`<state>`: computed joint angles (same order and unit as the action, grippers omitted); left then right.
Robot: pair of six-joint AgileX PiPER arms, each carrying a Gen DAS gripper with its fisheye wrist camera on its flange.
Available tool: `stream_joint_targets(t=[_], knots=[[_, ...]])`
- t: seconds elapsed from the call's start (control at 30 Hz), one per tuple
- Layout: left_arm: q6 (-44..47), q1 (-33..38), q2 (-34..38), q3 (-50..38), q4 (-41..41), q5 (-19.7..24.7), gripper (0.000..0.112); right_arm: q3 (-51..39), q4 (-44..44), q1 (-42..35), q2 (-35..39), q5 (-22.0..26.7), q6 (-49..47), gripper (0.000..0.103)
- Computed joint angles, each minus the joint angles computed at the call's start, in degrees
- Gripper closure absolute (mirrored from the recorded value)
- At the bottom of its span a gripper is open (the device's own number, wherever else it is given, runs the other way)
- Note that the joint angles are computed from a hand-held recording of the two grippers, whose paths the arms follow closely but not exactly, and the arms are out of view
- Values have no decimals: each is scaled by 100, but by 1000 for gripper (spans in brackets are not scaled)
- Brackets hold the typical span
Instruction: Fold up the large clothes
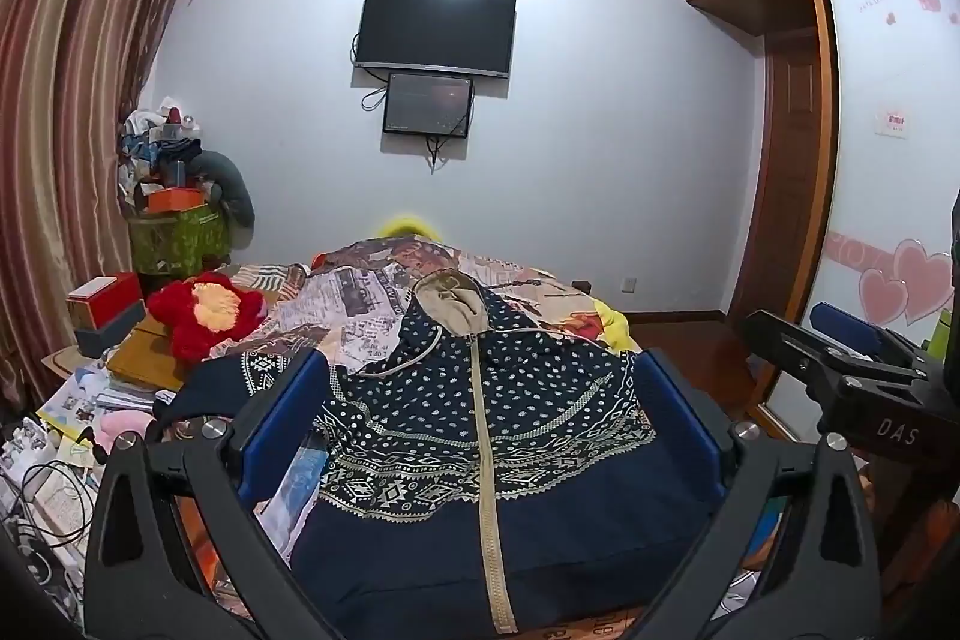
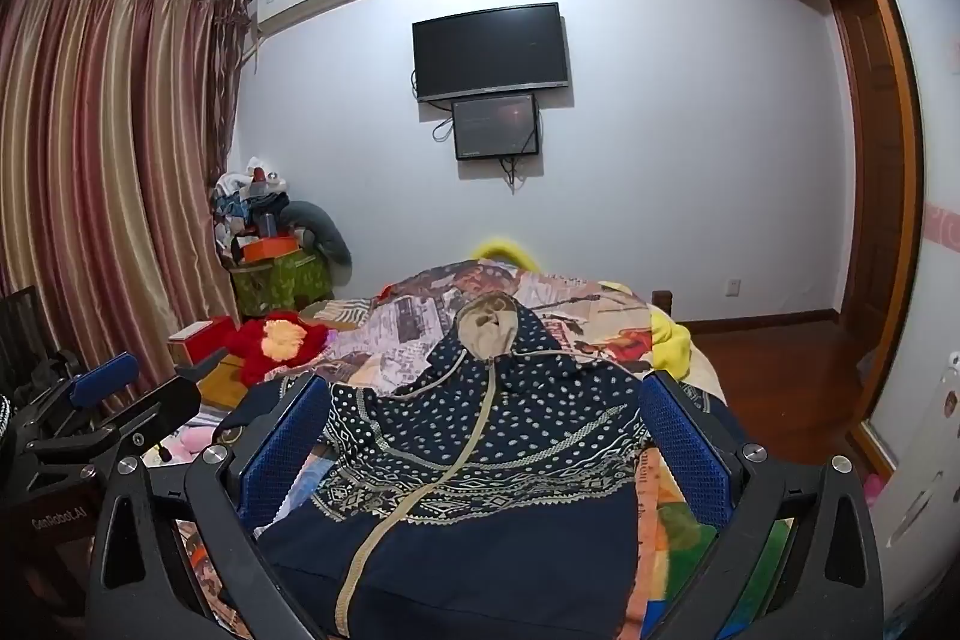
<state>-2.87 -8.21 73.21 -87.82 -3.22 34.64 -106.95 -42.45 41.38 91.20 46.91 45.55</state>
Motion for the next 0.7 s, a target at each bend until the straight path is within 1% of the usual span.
stream_joint_targets(t=[0.7], knots=[[44, 26, 14, -19, -48, -14, 10, -75, 6, -5, 57, 4, -23, 0]])
